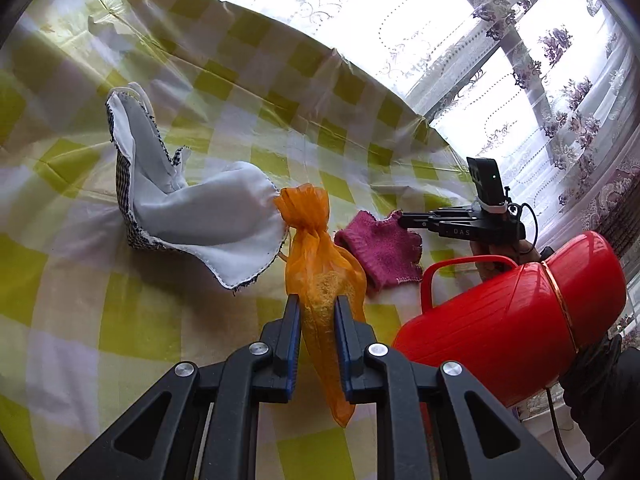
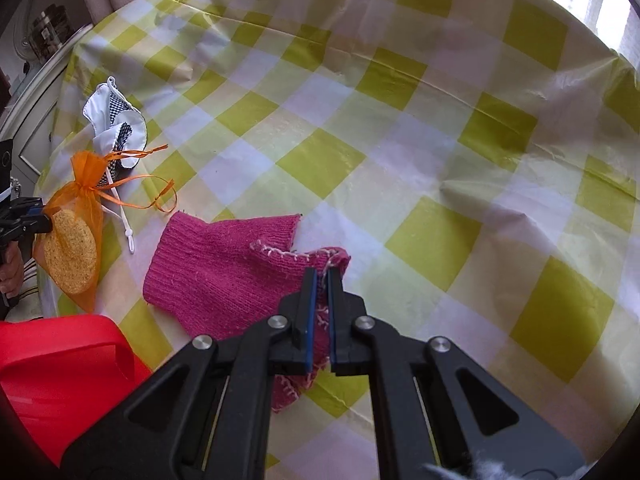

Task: Organize soft objects
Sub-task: 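Grasp the orange mesh bag with the left tool while the right tool grasps the magenta glove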

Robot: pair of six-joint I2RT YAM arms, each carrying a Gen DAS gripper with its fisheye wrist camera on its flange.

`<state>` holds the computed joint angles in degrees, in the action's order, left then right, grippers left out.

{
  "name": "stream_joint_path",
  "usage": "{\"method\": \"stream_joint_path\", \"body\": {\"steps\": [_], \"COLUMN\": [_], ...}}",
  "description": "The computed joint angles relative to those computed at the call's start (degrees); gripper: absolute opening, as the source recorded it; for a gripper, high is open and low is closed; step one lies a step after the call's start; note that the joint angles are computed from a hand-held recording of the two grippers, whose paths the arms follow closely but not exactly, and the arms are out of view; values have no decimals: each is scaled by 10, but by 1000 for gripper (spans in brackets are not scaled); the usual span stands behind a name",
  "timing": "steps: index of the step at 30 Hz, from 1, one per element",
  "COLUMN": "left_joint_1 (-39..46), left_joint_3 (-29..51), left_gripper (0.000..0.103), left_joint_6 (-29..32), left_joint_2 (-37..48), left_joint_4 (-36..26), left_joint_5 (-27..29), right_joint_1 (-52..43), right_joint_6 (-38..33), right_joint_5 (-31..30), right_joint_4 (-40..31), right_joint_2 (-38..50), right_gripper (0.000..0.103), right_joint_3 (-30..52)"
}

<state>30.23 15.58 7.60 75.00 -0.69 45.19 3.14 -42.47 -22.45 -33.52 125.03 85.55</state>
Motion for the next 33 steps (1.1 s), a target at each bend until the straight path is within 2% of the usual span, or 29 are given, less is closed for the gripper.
{"method": "stream_joint_path", "body": {"steps": [6, 11, 13, 14, 15, 16, 17, 24, 26, 28, 31, 33], "left_joint_1": [39, 45, 45, 48, 50, 51, 53, 65, 63, 59, 60, 58], "left_joint_3": [-36, -50, -54, -56, -57, -59, -61, -62, -62, -64, -63, -64], "left_gripper": [17, 17, 17, 17, 17, 17, 17, 16, 10, 10, 10, 9], "left_joint_6": [54, 71, 74, 77, 78, 78, 80, 87, 85, 81, 81, 78], "left_joint_2": [-26, -60, -75, -79, -79, -80, -80, -74, -71, -74, -75, -74], "left_joint_4": [-57, -92, -103, -107, -110, -111, -113, -120, -118, -117, -117, -116], "left_joint_5": [11, 14, 9, 9, 9, 9, 8, 7, 5, 2, 2, 1], "right_joint_1": [-55, -81, -88, -90, -92, -89, -82, -26, -16, -6, 9, 9], "right_joint_6": [-36, -83, -87, -85, -85, -84, -87, -131, -136, -141, -140, -131], "right_joint_5": [24, 21, 8, -2, -13, -19, -23, 8, 10, 11, 27, 16], "right_joint_4": [27, 35, 40, 41, 44, 55, 71, 28, 11, 0, 29, 16], "right_joint_2": [-46, -74, -85, -87, -91, -96, -102, -43, -21, -7, -6, -8], "right_gripper": [7, 10, 21, 42, 69, 77, 81, 81, 81, 80, 64, 26], "right_joint_3": [-94, -145, -151, -149, -148, -153, -161, -97, -75, -63, -82, -77]}}
